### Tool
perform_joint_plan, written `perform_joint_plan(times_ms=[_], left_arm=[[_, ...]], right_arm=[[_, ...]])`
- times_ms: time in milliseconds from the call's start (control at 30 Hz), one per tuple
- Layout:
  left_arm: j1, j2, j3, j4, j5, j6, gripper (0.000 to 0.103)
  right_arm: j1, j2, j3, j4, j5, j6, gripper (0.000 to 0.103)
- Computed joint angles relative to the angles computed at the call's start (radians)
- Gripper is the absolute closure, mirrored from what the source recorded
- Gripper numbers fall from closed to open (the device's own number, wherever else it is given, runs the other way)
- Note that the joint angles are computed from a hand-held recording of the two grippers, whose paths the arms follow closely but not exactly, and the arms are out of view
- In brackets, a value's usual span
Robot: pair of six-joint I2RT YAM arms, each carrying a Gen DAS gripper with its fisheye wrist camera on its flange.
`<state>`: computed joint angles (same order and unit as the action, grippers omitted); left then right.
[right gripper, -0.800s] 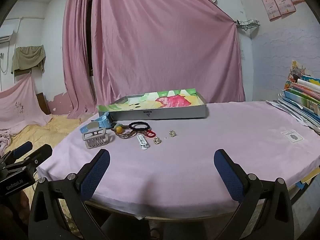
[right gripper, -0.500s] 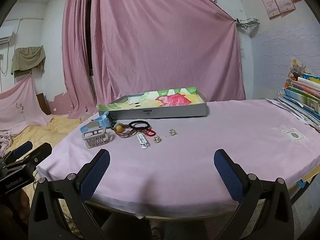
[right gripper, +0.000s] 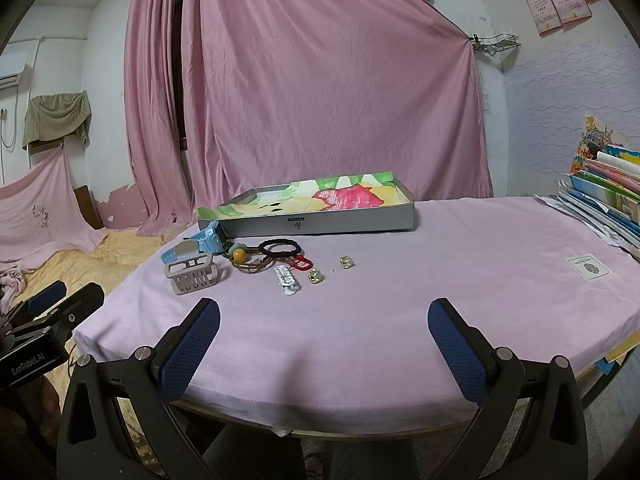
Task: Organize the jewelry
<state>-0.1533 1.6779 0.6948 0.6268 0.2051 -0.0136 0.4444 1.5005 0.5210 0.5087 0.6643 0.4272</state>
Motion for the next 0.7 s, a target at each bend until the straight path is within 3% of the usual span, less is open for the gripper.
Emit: perform_joint_plan(times_ms=[700], left_arm=[[-0.007,-0.006,-0.003,0.001,-0.004,-0.002,0.000]], right_arm=[[-0.002,-0.001,-0.016,0.018,-0.006,0.001,0.001]])
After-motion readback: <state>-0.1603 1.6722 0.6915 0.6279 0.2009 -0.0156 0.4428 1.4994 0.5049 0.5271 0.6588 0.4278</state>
